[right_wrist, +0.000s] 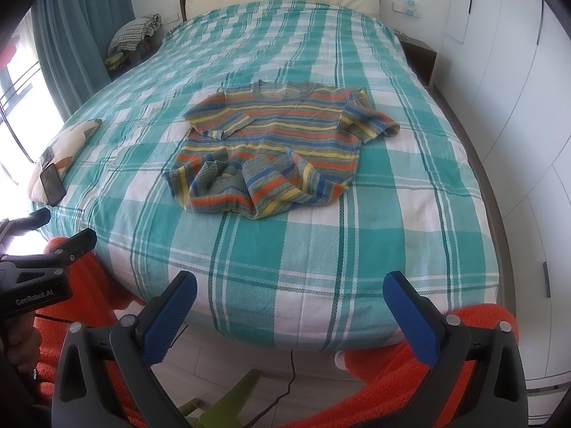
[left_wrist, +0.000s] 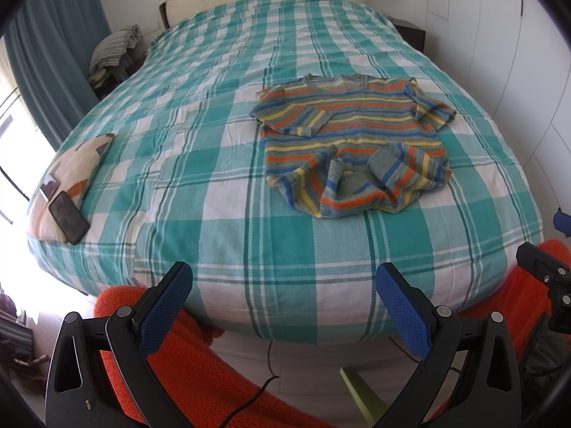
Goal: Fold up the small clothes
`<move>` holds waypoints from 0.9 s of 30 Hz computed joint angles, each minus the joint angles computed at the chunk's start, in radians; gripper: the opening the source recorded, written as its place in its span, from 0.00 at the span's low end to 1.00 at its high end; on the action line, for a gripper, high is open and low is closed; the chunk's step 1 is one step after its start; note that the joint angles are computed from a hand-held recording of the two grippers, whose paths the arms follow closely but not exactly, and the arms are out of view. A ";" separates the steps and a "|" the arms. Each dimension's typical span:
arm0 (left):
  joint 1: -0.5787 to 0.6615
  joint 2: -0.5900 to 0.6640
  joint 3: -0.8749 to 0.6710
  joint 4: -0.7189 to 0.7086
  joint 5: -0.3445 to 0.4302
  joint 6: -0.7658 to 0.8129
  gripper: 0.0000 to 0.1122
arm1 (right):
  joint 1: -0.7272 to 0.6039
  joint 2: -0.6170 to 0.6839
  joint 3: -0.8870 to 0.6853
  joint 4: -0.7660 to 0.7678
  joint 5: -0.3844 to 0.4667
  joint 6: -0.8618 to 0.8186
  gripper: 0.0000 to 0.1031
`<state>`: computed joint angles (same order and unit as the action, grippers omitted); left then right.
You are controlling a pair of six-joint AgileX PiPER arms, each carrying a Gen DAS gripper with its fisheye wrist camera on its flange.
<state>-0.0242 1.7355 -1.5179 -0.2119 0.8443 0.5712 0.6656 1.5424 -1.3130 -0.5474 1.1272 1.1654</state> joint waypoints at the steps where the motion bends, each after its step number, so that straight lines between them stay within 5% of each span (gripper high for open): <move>1: 0.000 0.002 -0.007 0.002 0.005 -0.002 0.91 | 0.001 0.001 0.000 0.000 0.000 0.002 1.00; 14: 0.026 0.021 0.005 -0.006 -0.001 -0.019 0.91 | -0.003 0.000 0.002 0.000 -0.011 -0.011 1.00; 18: 0.074 0.095 -0.052 -0.025 0.033 -0.029 0.91 | -0.073 -0.055 0.081 -0.034 -0.148 -0.068 1.00; 23: 0.088 0.166 -0.127 0.007 0.034 -0.060 0.91 | -0.301 0.015 0.090 0.033 -0.351 -0.348 1.00; 27: 0.098 0.229 -0.216 0.028 0.106 -0.097 0.91 | -0.502 0.267 -0.125 0.272 -0.427 -0.748 0.90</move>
<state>0.0738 1.9648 -1.7343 -0.1839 0.9500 0.4745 0.1632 1.8095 -1.4383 -0.2756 0.7002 0.4171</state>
